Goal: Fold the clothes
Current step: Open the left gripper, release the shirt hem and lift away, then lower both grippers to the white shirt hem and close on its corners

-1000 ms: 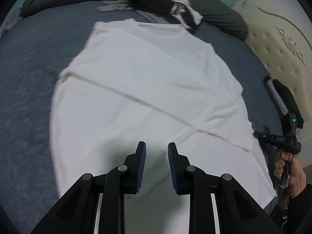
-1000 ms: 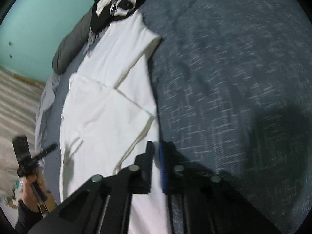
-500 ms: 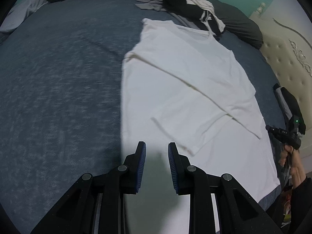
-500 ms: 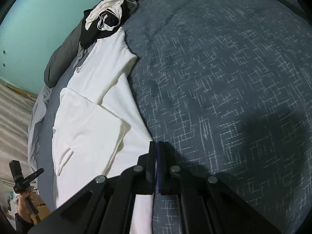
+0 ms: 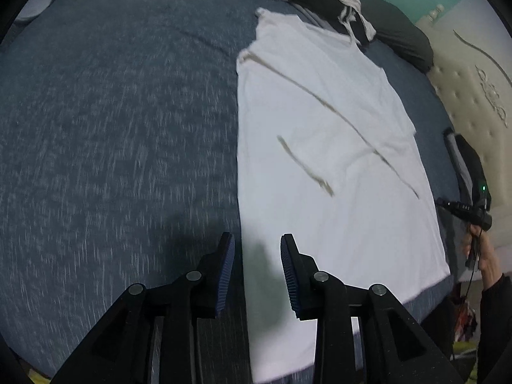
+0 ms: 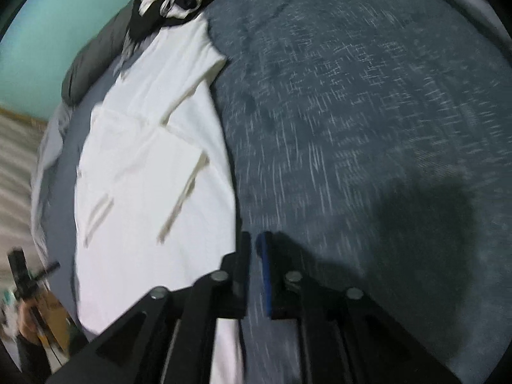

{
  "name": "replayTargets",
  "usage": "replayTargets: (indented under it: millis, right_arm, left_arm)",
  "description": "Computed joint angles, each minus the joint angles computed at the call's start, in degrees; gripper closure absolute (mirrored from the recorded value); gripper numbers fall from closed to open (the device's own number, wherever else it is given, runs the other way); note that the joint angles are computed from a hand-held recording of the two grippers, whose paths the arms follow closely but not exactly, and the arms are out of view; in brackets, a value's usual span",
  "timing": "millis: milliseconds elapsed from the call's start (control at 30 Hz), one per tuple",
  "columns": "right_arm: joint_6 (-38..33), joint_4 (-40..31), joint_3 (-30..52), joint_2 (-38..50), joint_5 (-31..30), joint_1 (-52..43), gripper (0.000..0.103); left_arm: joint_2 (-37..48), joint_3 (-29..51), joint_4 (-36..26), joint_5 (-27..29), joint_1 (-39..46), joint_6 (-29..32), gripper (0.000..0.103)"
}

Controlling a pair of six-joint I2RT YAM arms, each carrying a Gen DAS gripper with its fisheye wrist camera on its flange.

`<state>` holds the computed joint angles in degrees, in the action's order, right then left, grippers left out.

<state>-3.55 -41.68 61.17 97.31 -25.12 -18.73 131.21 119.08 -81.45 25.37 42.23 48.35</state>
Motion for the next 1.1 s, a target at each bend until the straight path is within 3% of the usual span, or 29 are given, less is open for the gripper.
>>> replayTargets:
  millis: [33, 67, 233, 400, 800, 900, 1100]
  right_arm:
    - [-2.02, -2.18, -0.13, -1.45, 0.99, -0.05, 0.077]
    - [-3.97, -4.25, -0.77, -3.28, 1.4, -0.29, 0.072]
    - [-12.72, -14.55, -5.55, -13.1, 0.79, -3.54, 0.072]
    - [-15.96, -20.05, -9.55, -19.22, -0.04, -5.12, 0.072]
    - [-14.83, -21.2, -15.89, -22.19, 1.44, -3.72, 0.071]
    - [-14.78, -21.63, -16.02, -22.07, 1.84, -3.92, 0.064]
    - [-14.57, -22.73, -16.58, -22.58, 1.83, -3.27, 0.063]
  left_arm:
    - [-0.63, -1.17, -0.52, -0.43, 0.45, 1.2, 0.07]
    - [-1.18, -2.55, -0.67, -1.01, 0.91, 2.34, 0.069]
    - [-2.73, -7.75, -2.11, -3.38, 3.53, 6.57, 0.069]
    - [-4.19, -11.4, -2.05, -4.22, 5.68, 8.38, 0.066]
    - [-6.86, -18.24, -0.37, -7.61, 7.66, 10.84, 0.057]
    - [-6.9, -18.76, -0.15, -8.15, 7.91, 11.13, 0.052]
    - [-6.02, -18.7, -0.53, -9.31, 8.31, 11.13, 0.051]
